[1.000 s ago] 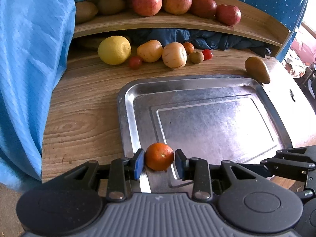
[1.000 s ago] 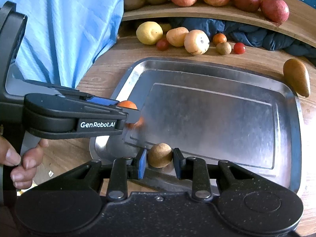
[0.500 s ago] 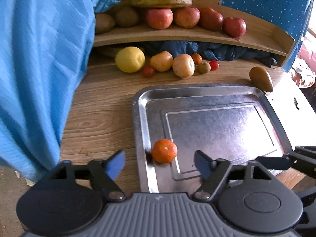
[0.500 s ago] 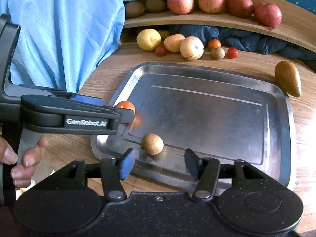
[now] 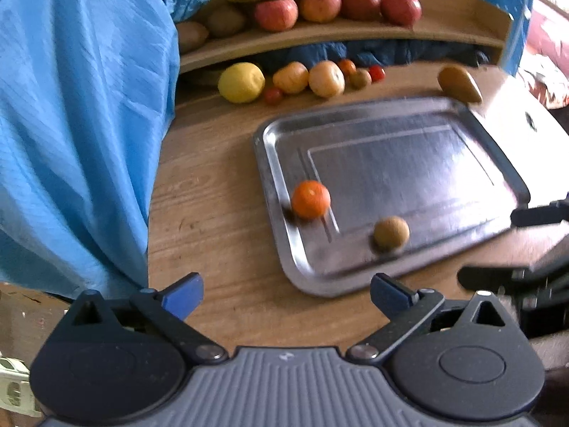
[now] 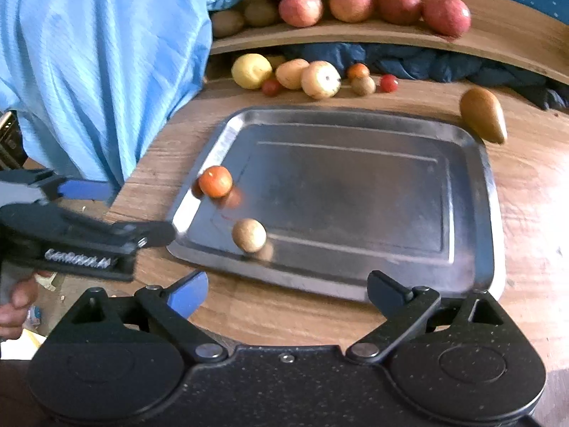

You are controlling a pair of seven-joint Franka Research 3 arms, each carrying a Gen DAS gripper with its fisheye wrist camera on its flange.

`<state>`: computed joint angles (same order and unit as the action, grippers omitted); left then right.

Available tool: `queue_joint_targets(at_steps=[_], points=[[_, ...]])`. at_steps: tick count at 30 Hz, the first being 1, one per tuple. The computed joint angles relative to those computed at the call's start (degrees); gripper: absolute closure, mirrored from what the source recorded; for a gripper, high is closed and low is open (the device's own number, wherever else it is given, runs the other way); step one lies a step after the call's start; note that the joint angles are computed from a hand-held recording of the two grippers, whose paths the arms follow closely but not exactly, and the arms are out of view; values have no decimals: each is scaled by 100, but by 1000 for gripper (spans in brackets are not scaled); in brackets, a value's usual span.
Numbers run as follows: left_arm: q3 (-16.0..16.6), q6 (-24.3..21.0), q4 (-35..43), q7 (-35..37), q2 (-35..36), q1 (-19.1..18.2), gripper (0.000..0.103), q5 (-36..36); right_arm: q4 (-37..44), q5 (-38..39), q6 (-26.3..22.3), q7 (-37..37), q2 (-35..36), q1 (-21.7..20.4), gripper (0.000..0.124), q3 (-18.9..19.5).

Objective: Organize fruits
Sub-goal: 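Carry tangerine and kiwi to the steel tray and open both tools, then grasp the lemon with the left tool while the right tool grasps the yellow round fruit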

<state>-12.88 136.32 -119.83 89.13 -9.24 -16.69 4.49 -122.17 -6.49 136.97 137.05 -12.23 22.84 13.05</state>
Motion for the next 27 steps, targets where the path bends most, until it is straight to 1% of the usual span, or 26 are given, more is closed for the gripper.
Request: queue_joint_targets(at_steps=[7,10,13,17,21,27], points=[[-63,-338,108,-194,23,27,1,300,9,-153,-501,305,-99,-50,23,47],[-74,-401,176,-276,86,38,1,417,52,-160,-715,373,-86,-46,23,43],[-90,-425,259,-382,189,58,1,584,57,-200,-791,458,-86,-51,22,40],[-63,-349,413,-376,386,94,1,645,170,-321,-883,583,22,-82,22,24],[-37,-295,735,-269,670,148,1,683,376,-449,-926,621,221,-113,22,-50],[-18,-231,1257,-158,1127,230,1,747,714,-611,-862,633,575,-112,22,-187]])
